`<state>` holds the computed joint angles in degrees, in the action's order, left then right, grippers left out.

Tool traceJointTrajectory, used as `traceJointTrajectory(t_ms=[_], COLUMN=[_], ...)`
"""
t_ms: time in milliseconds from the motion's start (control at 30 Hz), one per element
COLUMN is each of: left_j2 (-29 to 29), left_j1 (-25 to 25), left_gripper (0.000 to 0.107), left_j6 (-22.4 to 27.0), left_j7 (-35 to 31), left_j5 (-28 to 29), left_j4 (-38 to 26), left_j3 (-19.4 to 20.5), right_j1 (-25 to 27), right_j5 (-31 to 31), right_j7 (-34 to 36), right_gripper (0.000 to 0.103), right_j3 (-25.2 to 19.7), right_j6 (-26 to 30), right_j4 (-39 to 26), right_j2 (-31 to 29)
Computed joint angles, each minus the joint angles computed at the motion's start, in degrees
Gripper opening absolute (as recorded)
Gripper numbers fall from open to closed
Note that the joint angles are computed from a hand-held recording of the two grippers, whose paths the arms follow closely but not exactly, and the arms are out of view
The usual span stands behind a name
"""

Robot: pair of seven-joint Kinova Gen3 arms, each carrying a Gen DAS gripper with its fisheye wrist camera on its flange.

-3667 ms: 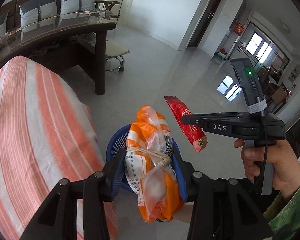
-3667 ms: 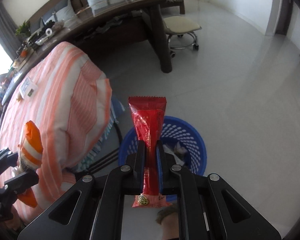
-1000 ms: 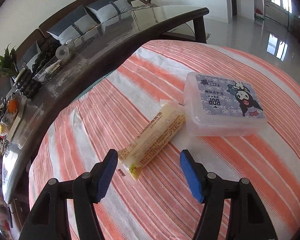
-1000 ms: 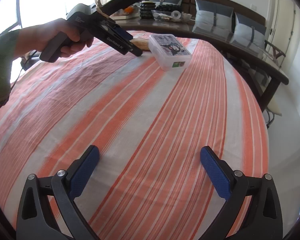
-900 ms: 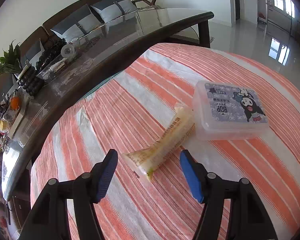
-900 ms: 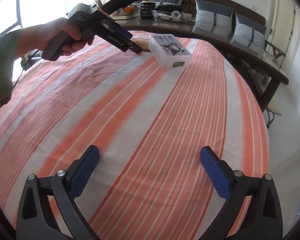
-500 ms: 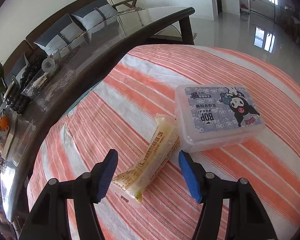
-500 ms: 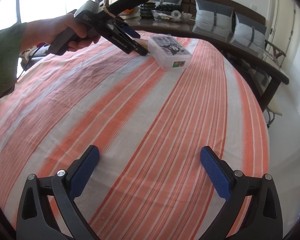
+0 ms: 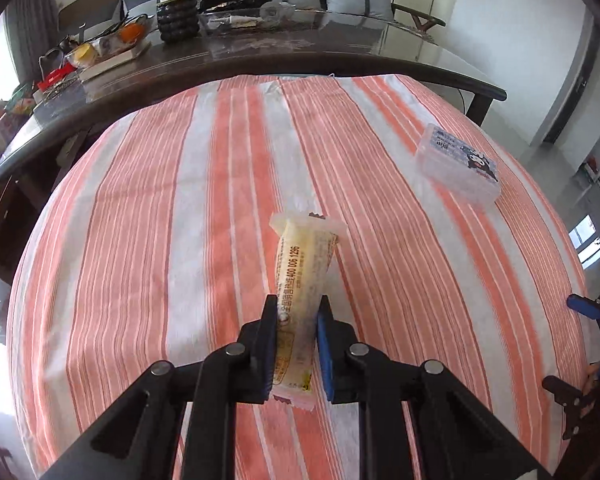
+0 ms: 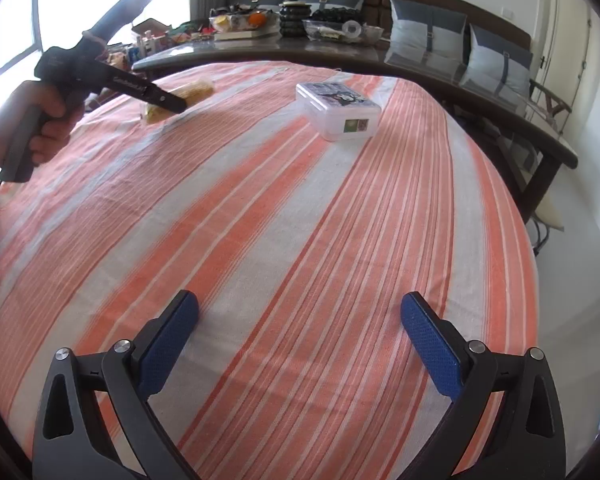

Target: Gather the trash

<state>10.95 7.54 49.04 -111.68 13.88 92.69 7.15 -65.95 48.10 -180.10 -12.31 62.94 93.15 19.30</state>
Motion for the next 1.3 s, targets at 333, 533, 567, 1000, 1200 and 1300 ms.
traceJointTrajectory(t_ms=[333, 533, 567, 1000, 1200, 1300], left_j2=[-8.6, -8.1, -8.1, -8.0, -8.1, -8.1], left_j1=[1.4, -0.6, -0.3, 1.4, 1.6, 1.6], left_gripper=[0.070, 0.094, 0.094, 0.098, 0.098, 0.098], left_j6=[-10.5, -13.9, -14.0, -14.5, -14.6, -14.6], left_j7=[-0.7, 0.2, -0.3, 1.2, 1.9, 1.9], left_j5=[-0.1, 1.1, 1.2, -1.1, -1.6, -1.6], left_j4=[14.2, 15.7, 15.7, 15.8, 15.9, 15.9], left_j3=[-0.2, 0.4, -0.1, -0.7, -0.6, -0.6], right_j1=[7.0, 21.8, 22.4, 18.2, 13.7, 9.9], right_j5=[-8.0, -14.2, -14.8, -24.9, -23.3, -20.9], right_j7=[11.0, 25.0, 27.2, 34.0, 28.7, 26.4], right_gripper=[0.101, 0.103, 0.103, 0.070, 0.070, 0.070], right_j3=[1.3, -4.3, -3.6, 10.1, 9.2, 8.3], right_j6=[-2.1, 0.0, 0.6, -3.6, -0.3, 3.9], right_j4=[-4.7, -13.5, -15.3, -24.2, -21.0, -20.9], right_j2=[0.1, 5.2, 6.1, 10.5, 8.0, 7.7])
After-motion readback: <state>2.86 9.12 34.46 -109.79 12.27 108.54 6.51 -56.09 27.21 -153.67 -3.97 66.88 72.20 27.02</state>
